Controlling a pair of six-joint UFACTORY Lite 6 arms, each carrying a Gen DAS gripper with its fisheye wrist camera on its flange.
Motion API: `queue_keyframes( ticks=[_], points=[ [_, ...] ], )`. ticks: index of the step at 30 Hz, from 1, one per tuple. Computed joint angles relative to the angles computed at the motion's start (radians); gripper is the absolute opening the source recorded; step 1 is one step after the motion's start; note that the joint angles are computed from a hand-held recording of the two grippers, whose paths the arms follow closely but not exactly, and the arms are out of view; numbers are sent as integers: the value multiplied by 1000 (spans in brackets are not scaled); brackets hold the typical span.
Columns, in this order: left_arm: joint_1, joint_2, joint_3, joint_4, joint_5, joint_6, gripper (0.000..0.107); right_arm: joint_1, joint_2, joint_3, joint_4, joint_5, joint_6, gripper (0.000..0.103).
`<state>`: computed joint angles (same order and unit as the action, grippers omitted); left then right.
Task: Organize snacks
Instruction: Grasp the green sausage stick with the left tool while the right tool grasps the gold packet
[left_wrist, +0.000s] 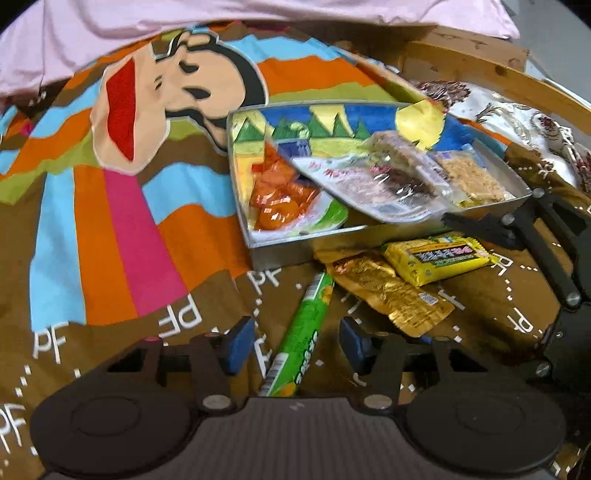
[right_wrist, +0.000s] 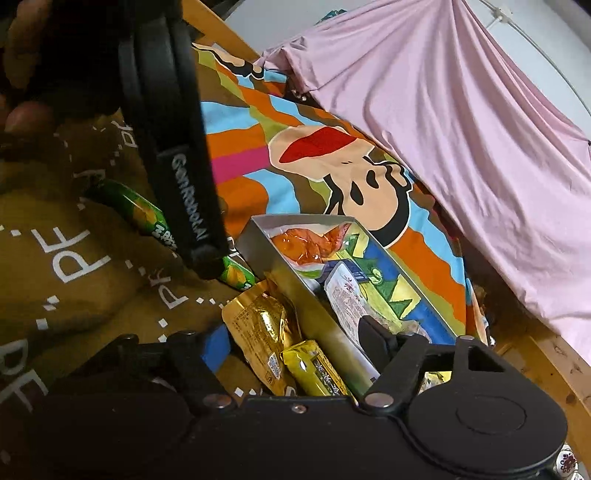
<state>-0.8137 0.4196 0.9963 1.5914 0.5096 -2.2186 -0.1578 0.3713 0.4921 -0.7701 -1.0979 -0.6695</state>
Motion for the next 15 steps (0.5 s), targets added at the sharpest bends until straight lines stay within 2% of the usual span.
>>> queue_keyframes(
  ticks=[5, 10, 15],
  points=[
    [3, 6, 3, 91, -24, -37, 55, 2, 5, 17, -4, 16, 23, 72],
    [55, 62, 50, 39, -95, 62, 45, -7, 11, 34, -36, 37, 57, 65],
    [64, 63, 56, -47, -99, 118, 31, 25, 42, 43, -1, 24, 3, 53]
  ],
)
